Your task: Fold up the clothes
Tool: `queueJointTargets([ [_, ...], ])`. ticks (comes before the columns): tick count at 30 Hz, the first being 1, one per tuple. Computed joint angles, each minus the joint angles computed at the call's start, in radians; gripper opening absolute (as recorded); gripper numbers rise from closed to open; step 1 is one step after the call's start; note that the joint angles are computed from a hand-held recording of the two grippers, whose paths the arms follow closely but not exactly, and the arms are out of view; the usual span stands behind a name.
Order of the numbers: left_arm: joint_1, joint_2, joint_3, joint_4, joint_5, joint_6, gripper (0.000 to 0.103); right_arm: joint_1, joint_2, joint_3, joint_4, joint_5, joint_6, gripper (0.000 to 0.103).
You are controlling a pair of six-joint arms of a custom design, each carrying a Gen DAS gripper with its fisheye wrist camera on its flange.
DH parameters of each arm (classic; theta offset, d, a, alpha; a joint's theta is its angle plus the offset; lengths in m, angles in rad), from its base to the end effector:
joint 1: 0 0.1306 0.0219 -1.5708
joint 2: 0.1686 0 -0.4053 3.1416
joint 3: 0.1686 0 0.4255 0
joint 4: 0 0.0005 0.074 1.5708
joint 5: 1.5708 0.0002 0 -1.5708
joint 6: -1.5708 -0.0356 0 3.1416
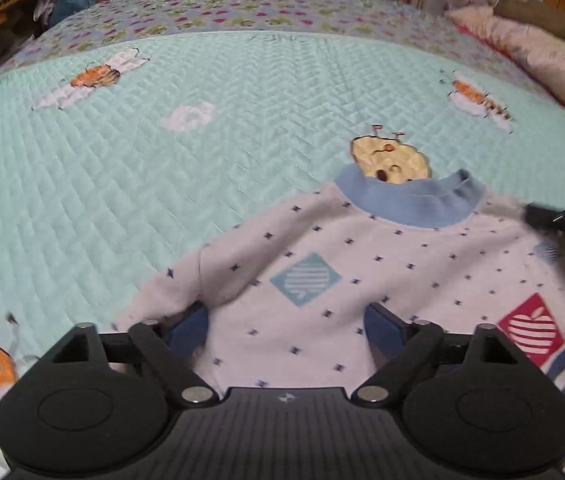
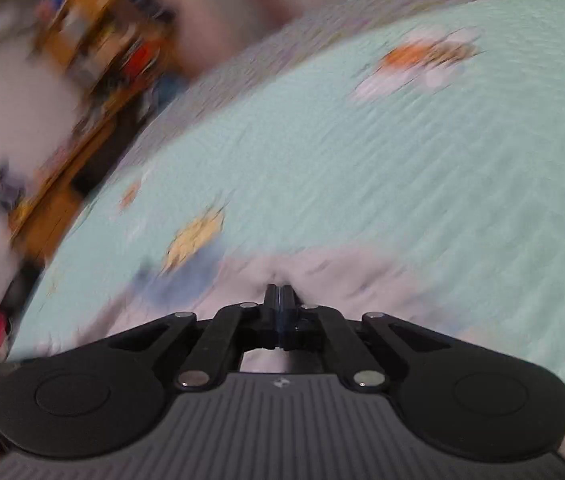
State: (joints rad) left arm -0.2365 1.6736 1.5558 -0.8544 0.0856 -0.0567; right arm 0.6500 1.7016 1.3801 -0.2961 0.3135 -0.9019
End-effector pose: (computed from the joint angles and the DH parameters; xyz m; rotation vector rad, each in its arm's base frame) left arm 0.5967 -0.1475 0.3805 0.4054 2.5150 -0.1792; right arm 0.5108 0.3739 0.3208 0.4543 2.1593 0.5472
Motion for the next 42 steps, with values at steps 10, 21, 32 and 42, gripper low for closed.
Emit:
queueJointTargets([
  [10,0.001,-0.016,-0.023,0.002,-0.020,0.003,0.087,0.045,-0.091,-0.074,-0.073,-0.059,0.076,0.013],
  [21,-0.040,-0.366,-0.324,0.012,-0.084,-0.029,0.089,0.220,-0.358,-0.424,0.282,0.193,-0.149,0.048],
  [32,0.040,-0.771,-0.584,-0.182,-0.056,0.011,0.093,0.615,-0.386,-0.541,0.394,0.507,-0.427,0.051],
  [42,0.121,-0.828,-0.643,-0.206,-0.110,0.066,0.082,0.716,-0.366,-0.476,0.209,0.597,-0.608,0.061],
])
